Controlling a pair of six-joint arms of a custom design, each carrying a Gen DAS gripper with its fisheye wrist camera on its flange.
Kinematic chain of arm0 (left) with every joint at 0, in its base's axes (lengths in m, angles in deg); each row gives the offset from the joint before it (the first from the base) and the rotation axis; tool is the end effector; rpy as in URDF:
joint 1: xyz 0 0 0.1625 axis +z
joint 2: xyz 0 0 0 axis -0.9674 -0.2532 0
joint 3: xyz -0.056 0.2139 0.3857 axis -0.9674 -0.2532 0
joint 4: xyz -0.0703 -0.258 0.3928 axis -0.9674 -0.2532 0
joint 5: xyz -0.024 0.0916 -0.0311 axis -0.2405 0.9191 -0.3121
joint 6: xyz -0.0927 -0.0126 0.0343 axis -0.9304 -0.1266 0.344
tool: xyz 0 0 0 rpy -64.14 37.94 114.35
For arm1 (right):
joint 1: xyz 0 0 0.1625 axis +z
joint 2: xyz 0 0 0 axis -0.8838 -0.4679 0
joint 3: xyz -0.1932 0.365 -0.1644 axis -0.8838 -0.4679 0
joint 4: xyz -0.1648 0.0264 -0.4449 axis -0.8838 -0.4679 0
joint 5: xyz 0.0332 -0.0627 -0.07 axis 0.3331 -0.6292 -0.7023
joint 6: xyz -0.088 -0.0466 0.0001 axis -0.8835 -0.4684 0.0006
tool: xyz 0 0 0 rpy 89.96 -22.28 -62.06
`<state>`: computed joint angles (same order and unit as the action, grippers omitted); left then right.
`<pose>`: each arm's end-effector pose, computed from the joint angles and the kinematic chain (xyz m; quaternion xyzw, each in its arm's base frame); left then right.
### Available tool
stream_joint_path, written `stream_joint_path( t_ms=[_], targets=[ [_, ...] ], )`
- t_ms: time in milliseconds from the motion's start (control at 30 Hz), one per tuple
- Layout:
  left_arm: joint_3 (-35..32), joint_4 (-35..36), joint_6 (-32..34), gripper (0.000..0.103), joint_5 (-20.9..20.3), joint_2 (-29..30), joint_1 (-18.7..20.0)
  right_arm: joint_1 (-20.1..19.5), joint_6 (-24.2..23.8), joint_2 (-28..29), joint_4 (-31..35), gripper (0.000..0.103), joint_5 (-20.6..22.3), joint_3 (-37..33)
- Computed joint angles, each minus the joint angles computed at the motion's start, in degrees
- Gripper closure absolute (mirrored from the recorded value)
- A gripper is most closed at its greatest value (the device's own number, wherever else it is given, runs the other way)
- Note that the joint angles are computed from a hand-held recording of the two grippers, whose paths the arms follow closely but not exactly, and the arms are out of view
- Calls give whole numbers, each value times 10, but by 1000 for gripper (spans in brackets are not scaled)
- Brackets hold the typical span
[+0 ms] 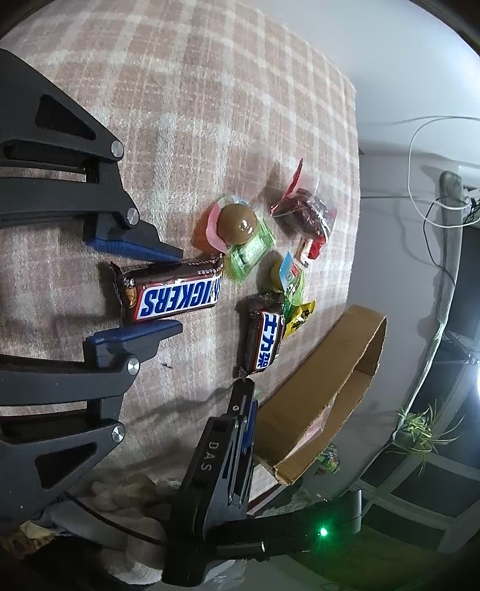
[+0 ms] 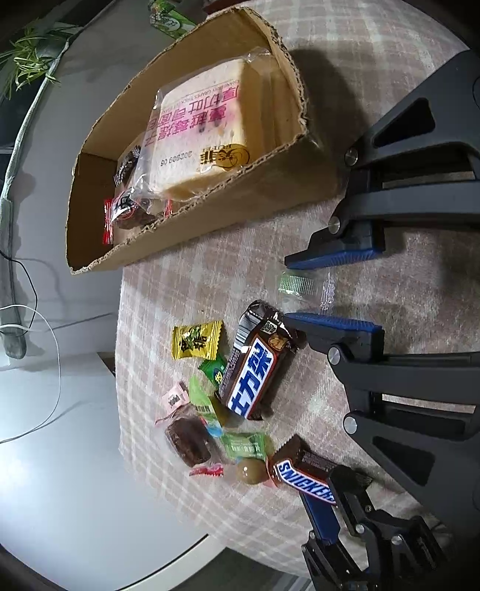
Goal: Organize snacks
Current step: 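Move the left tool back to the snacks and grasp the Snickers bar, then carry the Snickers bar with the left tool and drop it into the box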
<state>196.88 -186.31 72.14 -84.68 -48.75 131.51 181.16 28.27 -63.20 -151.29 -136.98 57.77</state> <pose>-0.0660 -0.4182 0.3222 0.2700 0.9205 -0.2220 0.1744 0.3406 -0.4886 -0.0034 0.1143 -0.8969 0.2775 0.3248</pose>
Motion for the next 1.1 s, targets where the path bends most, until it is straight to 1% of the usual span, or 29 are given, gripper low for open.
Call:
stream_joint_path(
  t_ms=[300, 567, 667, 833, 1000, 1100],
  targets=[
    [7, 13, -12, 74, 5, -25, -7, 11, -7, -11, -18, 78, 18, 15],
    [10, 24, -26, 74, -2, -52, -10, 23, -9, -23, -32, 78, 23, 31],
    [13, 25, -28, 74, 5, -56, -11, 31, -12, -30, -39, 78, 24, 38],
    [7, 30, -37, 74, -10, -59, -3, 46, -22, -51, -55, 78, 25, 51],
    [-5, 14, -33, 74, -18, -58, -19, 55, -38, -73, -69, 78, 17, 56],
    [-18, -3, -27, 74, -30, -41, -26, 53, -46, -88, -79, 78, 8, 60]
  ],
)
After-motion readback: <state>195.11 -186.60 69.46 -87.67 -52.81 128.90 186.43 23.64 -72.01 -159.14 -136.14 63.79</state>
